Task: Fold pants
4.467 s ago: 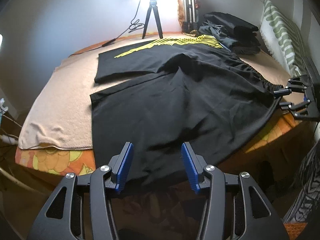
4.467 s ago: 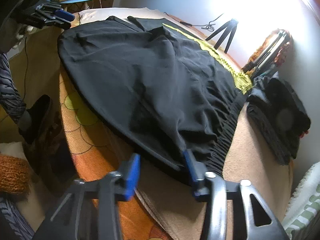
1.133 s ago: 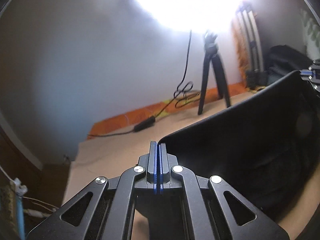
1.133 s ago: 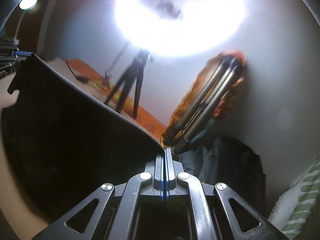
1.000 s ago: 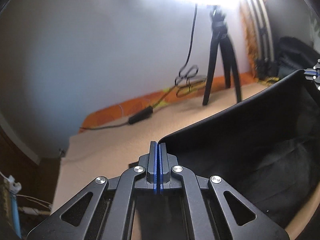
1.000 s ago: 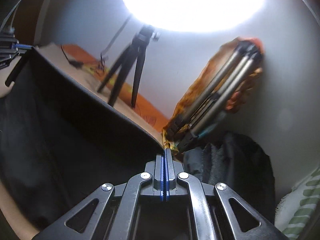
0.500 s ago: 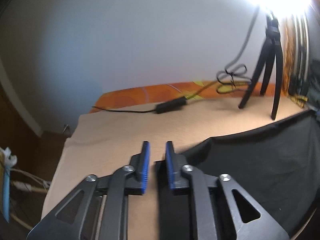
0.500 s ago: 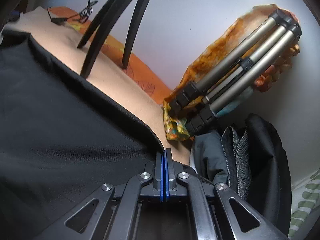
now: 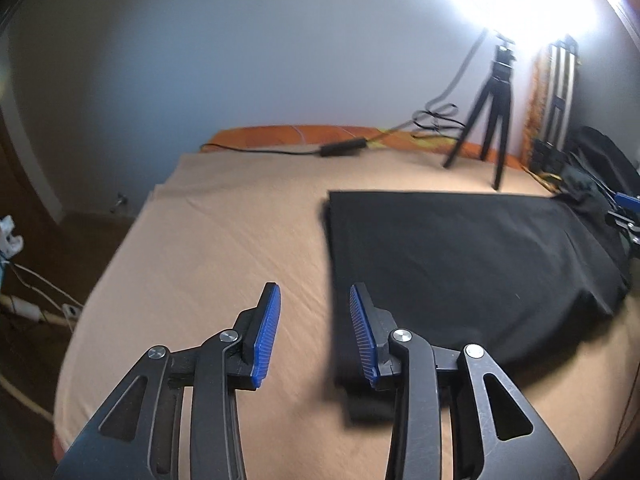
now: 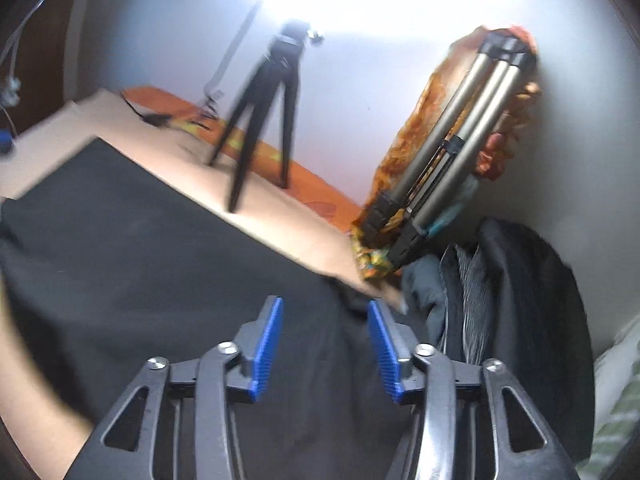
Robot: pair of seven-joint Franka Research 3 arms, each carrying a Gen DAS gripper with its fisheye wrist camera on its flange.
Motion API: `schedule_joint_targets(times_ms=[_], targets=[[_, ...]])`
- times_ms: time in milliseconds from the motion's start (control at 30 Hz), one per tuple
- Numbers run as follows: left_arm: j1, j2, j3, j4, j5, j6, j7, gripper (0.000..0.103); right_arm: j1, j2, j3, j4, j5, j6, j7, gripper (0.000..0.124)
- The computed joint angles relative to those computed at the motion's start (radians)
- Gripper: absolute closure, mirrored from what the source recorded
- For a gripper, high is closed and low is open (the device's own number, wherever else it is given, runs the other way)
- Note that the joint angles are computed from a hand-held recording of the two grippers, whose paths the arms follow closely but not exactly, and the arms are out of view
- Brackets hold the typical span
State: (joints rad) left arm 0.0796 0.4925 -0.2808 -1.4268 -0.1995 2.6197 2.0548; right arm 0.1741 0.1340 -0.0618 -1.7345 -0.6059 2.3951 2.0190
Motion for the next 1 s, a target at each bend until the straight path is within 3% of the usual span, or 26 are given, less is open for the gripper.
schedule_joint_targets(times_ms=[100, 267, 433, 700, 767, 867, 933, 1000], targets=[[0.025, -0.048, -0.033, -0.081, -0.045, 0.035, 0.053, 0.068, 0.002, -0.127, 0.015, -0.139, 0.005, 0.033, 0.077, 0.058], [0.049, -0.096, -0.078, -0.154, -0.165, 0.028, 0.16, 0.068, -0.06, -0.324, 0.061, -0.343, 0.108, 0.017, 0.24, 0.052], [0.023, -0.162, -0.069, -0.241, -0.218, 0.023, 0.252, 0.068, -0.116, -0.461, 0.057, -0.517, 0.338, 0.051, 0.355, 0.052], [-0.016, -0.204, -0.015, -0.293, -0.253, 0.013, 0.296, 0.068, -0.125, -0.438, 0.027, -0.597, 0.698, 0.194, 0.251, 0.052], [-0.018, -0.201, 0.001, -0.294, -0.248, 0.021, 0.274, 0.068, -0.135, -0.403, 0.038, -0.585, 0.735, 0.212, 0.233, 0.051], [-0.013, -0.188, 0.014, -0.283, -0.237, 0.018, 0.251, 0.068, -0.165, -0.358, 0.074, -0.546, 0.684, 0.22, 0.273, 0.051], [-0.001, -0.18, 0.009, -0.276, -0.248, 0.004, 0.254, 0.069, -0.169, -0.336, 0.078, -0.527, 0.668, 0.224, 0.285, 0.056], [0.016, -0.176, -0.006, -0.272, -0.283, -0.019, 0.282, 0.069, -0.166, -0.322, 0.073, -0.524, 0.675, 0.243, 0.286, 0.086]])
